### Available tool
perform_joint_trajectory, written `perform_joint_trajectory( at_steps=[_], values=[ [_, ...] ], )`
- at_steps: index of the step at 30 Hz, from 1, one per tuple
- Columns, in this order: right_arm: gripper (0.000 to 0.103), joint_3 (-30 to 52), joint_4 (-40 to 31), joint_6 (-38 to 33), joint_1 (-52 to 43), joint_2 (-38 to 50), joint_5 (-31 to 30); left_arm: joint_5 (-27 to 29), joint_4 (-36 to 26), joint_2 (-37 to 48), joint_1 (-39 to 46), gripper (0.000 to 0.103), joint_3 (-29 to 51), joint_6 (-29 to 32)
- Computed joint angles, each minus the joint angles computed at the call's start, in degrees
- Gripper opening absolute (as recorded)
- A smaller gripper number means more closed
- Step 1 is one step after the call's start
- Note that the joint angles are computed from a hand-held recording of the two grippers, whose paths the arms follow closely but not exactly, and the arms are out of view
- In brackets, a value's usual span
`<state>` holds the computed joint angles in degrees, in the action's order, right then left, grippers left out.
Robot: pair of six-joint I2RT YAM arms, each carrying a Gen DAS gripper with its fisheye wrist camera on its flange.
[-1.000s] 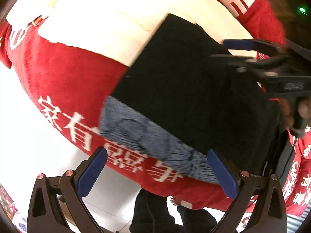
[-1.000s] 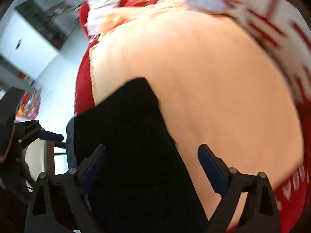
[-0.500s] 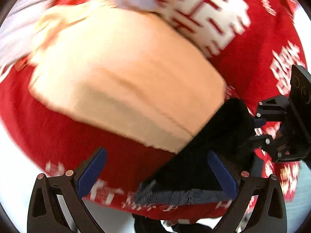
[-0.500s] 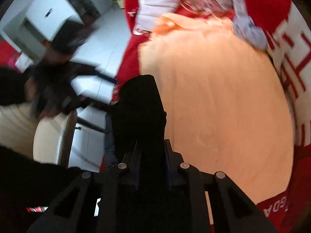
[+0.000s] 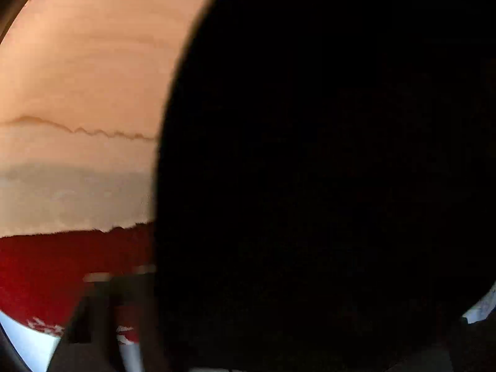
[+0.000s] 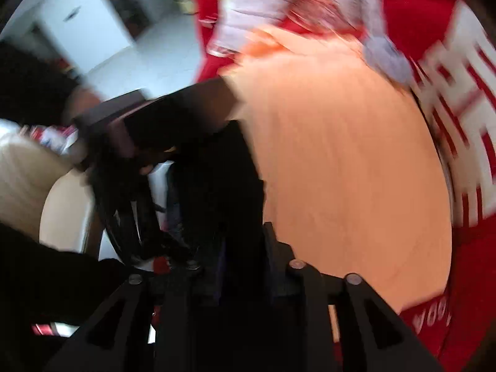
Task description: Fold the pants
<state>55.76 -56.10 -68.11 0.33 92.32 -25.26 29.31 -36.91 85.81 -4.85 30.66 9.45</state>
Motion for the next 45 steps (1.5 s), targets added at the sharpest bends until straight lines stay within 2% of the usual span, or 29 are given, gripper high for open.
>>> perform_joint_trajectory(
  at_steps=[1, 2, 3, 4, 7, 8, 9, 10, 12, 13, 15, 16, 18, 20, 22, 27, 31, 34, 42, 45],
  values=[
    [0.036, 0.9, -0.4, 0.5, -2.5, 0.4, 0.0, -1.0, -1.0, -0.3, 0.3, 0.041, 0.2, 0.1],
    [0.045, 1.6, -0.9, 0.1, -5.4, 0.9, 0.3, -1.4, -2.8, -0.2, 0.9, 0.034, 0.8, 0.9],
    [0.049, 1.5, -0.5, -0.9, -8.8, 1.1, 1.4, -2.3, -4.6, -0.5, 0.9, 0.029, 1.3, 1.7],
    [0.052, 0.4, 0.7, -3.1, -12.0, 1.1, 3.3, -3.6, -6.3, -1.3, 0.2, 0.028, 1.6, 2.1],
    [0.053, -4.4, 4.1, -11.4, -20.2, 3.6, 11.5, -6.6, -9.8, -5.4, -4.5, 0.024, 2.4, -0.7],
    [0.053, -6.6, 6.1, -13.7, -22.3, 4.5, 13.5, -7.5, -8.8, -4.4, -8.2, 0.022, 3.9, -4.0],
    [0.053, -9.6, 9.4, -16.1, -24.0, 5.6, 15.7, -8.4, -9.6, -5.5, -10.2, 0.022, 4.3, -5.7],
    [0.052, -14.8, 16.5, -18.8, -24.9, 5.1, 17.7, -8.9, -10.4, -6.2, -11.8, 0.021, 4.9, -7.5],
    [0.058, -21.6, 23.4, -26.6, -28.4, 0.5, 11.8, -9.5, -12.5, -8.0, -13.5, 0.02, 5.6, -10.3],
    [0.059, -22.1, 23.6, -25.7, -27.9, -0.6, 12.3, -10.8, -13.9, -8.5, -16.3, 0.02, 7.3, -13.3],
    [0.058, -19.8, 20.1, -21.5, -28.6, -3.1, 12.1, -12.4, -17.1, -9.9, -17.9, 0.019, 9.7, -15.3],
    [0.058, -17.9, 17.1, -21.7, -31.6, -4.8, 9.6, -13.3, -19.1, -11.0, -19.8, 0.019, 11.4, -17.6],
    [0.058, -12.9, 9.7, -24.3, -39.9, -6.6, 5.2, -14.7, -22.4, -10.9, -23.2, 0.019, 15.8, -21.5],
    [0.059, -7.9, 3.6, -27.5, -48.3, -5.9, 4.1, -16.3, -24.5, -10.2, -29.3, 0.018, 20.6, -28.4],
    [0.059, -2.9, -1.8, -32.2, -57.0, -3.5, 4.7, -17.7, -26.2, -8.8, -34.7, 0.018, 24.8, -34.8],
    [0.059, 5.6, -8.1, -41.6, -72.4, 2.3, 9.4, -18.4, -28.6, -4.5, -45.7, 0.018, 35.6, -47.5],
    [0.059, 13.9, -12.3, -44.6, -81.2, 9.2, 11.7, -19.7, -30.0, 5.1, -55.8, 0.018, 47.6, -55.1],
    [0.059, 21.5, -15.3, -45.5, -86.8, 15.2, 12.3, -19.9, -30.5, 14.5, -61.0, 0.018, 57.6, -57.7],
    [0.059, 35.1, -16.5, -41.8, -90.9, 26.2, 11.6, -19.4, -37.6, 46.4, -66.7, 0.018, 91.5, -58.5],
    [0.059, 38.4, -16.1, -39.9, -91.4, 29.3, 12.5, -20.1, -44.5, 59.8, -67.2, 0.019, 106.9, -58.5]
  ],
)
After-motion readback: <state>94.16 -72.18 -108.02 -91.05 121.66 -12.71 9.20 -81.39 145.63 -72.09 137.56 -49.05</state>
